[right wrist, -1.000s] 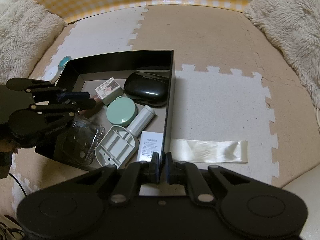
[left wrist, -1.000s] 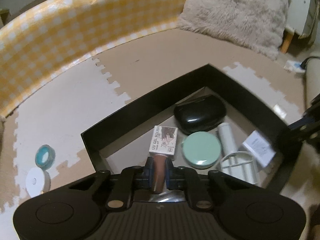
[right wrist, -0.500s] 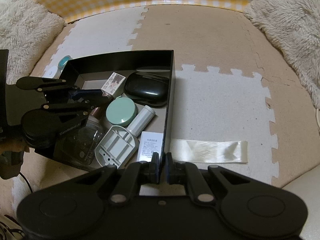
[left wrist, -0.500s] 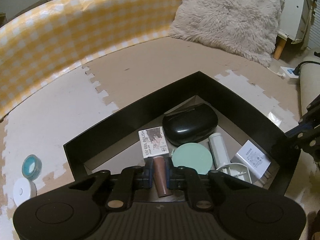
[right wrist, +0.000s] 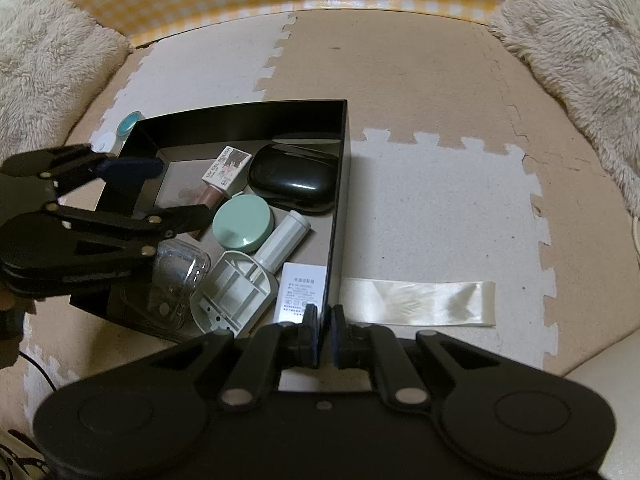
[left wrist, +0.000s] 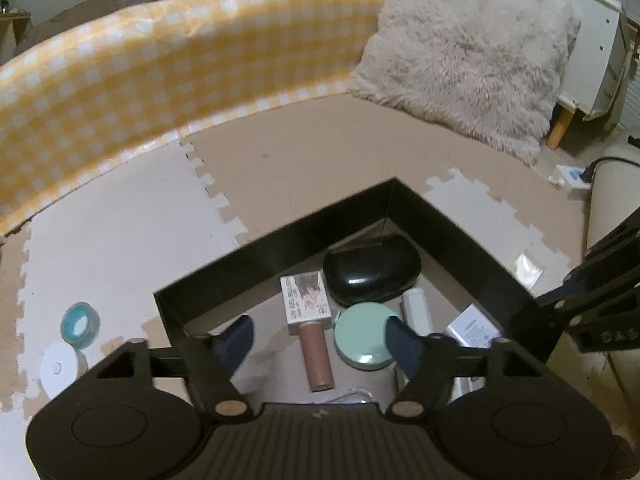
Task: Organize rigid objects
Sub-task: 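Lift the open left tool out of the tray toward the white tape measure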
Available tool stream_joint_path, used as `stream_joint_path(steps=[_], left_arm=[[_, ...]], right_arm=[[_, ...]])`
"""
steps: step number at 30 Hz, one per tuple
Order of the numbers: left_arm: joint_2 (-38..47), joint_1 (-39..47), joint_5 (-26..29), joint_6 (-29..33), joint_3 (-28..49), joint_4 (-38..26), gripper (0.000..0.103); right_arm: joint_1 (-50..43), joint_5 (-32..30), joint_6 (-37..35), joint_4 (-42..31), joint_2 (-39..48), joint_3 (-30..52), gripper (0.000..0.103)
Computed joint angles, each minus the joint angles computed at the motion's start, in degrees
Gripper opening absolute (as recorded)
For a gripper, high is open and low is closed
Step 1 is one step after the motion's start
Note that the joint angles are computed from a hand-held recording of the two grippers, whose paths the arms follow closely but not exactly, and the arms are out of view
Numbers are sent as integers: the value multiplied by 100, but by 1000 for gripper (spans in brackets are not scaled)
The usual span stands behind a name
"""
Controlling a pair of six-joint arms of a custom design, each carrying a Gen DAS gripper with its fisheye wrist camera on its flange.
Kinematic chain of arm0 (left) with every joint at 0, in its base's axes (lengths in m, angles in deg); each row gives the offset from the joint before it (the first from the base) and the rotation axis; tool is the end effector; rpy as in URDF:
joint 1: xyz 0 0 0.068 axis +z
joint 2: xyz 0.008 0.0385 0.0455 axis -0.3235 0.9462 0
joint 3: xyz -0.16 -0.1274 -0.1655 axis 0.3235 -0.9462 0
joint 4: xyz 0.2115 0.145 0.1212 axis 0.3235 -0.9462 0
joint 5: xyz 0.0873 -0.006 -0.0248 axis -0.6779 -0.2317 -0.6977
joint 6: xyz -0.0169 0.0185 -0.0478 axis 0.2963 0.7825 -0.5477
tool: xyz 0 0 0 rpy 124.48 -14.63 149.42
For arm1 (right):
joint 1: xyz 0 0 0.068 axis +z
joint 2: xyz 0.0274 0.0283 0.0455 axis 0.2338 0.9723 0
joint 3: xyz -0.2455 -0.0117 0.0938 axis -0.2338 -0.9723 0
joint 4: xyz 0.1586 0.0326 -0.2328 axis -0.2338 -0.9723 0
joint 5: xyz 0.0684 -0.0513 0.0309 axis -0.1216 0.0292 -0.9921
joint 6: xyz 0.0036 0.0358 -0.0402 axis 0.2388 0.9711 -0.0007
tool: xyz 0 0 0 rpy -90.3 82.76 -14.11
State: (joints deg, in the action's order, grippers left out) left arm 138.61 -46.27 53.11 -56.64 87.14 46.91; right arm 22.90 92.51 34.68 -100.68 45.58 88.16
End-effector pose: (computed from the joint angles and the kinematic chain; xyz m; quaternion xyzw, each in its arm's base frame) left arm 0.3277 -0.1789 0.1635 0.3919 0.8494 -0.1352 0.3267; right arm 0.2303 0.0363 0.1759 0.0977 0.9716 0.0316 0.2130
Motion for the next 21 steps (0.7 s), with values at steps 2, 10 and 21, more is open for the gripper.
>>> stream_joint_path(steps=[2, 10, 21], left_arm=[[-109, 4, -4, -75, -25, 4, 89], [-513, 54, -66, -377, -95, 80, 103], [-1121, 514, -163, -857, -205, 519, 103]], right_arm=[[14, 6, 13, 4, 3, 1, 7], [35, 19, 25, 0, 7, 6, 7], [55, 29, 37, -6, 9, 13, 7]])
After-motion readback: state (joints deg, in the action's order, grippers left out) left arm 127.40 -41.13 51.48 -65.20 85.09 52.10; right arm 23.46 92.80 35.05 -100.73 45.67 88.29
